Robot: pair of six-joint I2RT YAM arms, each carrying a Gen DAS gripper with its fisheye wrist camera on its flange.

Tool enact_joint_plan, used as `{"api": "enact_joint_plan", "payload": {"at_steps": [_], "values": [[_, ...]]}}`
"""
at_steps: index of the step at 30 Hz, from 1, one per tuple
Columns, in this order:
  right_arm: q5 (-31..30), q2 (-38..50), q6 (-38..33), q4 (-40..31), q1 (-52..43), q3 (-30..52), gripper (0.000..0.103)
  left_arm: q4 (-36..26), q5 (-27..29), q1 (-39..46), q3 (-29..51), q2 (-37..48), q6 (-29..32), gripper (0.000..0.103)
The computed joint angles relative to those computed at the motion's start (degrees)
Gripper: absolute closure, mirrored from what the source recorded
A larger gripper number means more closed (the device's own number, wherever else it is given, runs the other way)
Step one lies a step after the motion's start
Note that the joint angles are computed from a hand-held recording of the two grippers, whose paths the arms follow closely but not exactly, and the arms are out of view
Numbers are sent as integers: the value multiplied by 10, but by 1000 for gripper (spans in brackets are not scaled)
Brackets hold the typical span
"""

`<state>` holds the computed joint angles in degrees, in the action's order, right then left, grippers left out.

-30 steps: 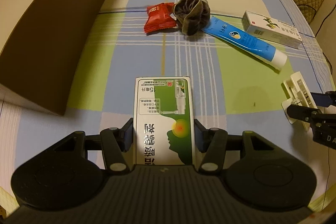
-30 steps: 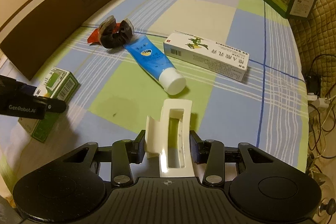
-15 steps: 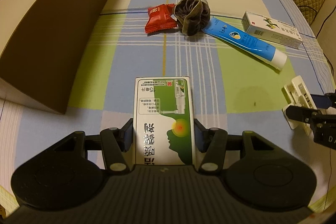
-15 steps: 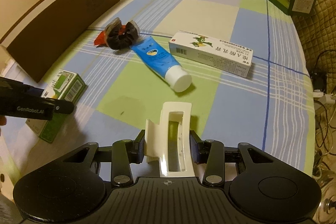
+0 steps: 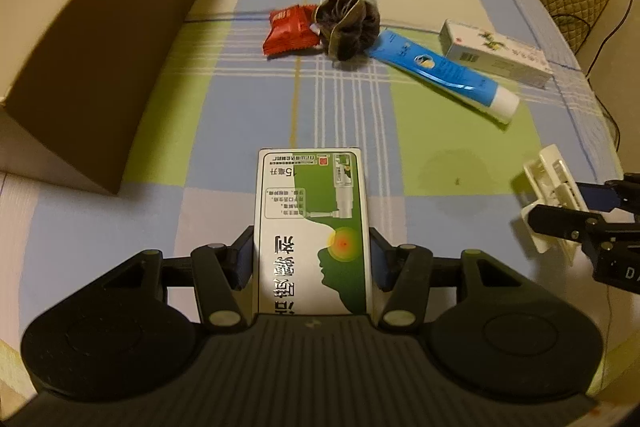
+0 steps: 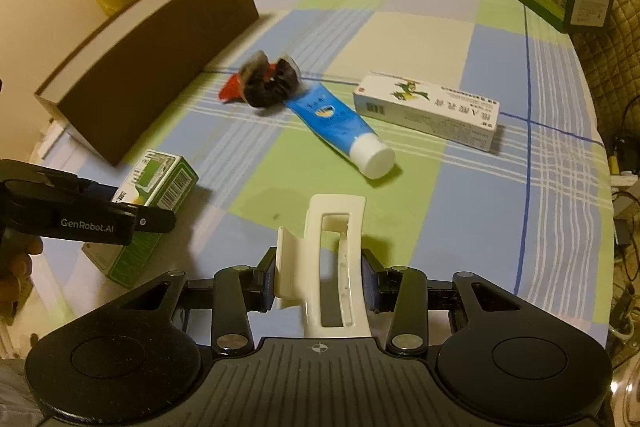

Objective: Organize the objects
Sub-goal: 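Carry the medicine box and white holder over the brown box with both tools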

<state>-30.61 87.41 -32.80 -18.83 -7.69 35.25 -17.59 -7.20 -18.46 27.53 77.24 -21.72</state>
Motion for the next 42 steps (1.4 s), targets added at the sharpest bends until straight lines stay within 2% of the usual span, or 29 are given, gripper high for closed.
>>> {"api": "enact_joint_plan", "payload": {"at_steps": [8,12,16,23,28,32,37,42], "values": [[-32,-26,3,-35,8,17,65,-74,-11,-12,9,-109,-23,52],[-37,-51,32,-40,38,17,65,-113,4,11,20,-169,-3,52],[-41,-86,96,-30,94,10,65,-150,36,65,40,-212,52,52],[-17,-119,263,29,233,21,65,-195,144,243,93,-238,213,52],[15,-89,369,91,336,62,65,-211,234,402,150,-199,336,52],[48,-32,423,137,408,119,65,-193,276,498,195,-132,414,52],[110,61,452,158,478,215,65,-156,303,569,265,-17,469,52],[162,169,466,135,509,340,65,-130,303,594,336,90,498,52]]}}
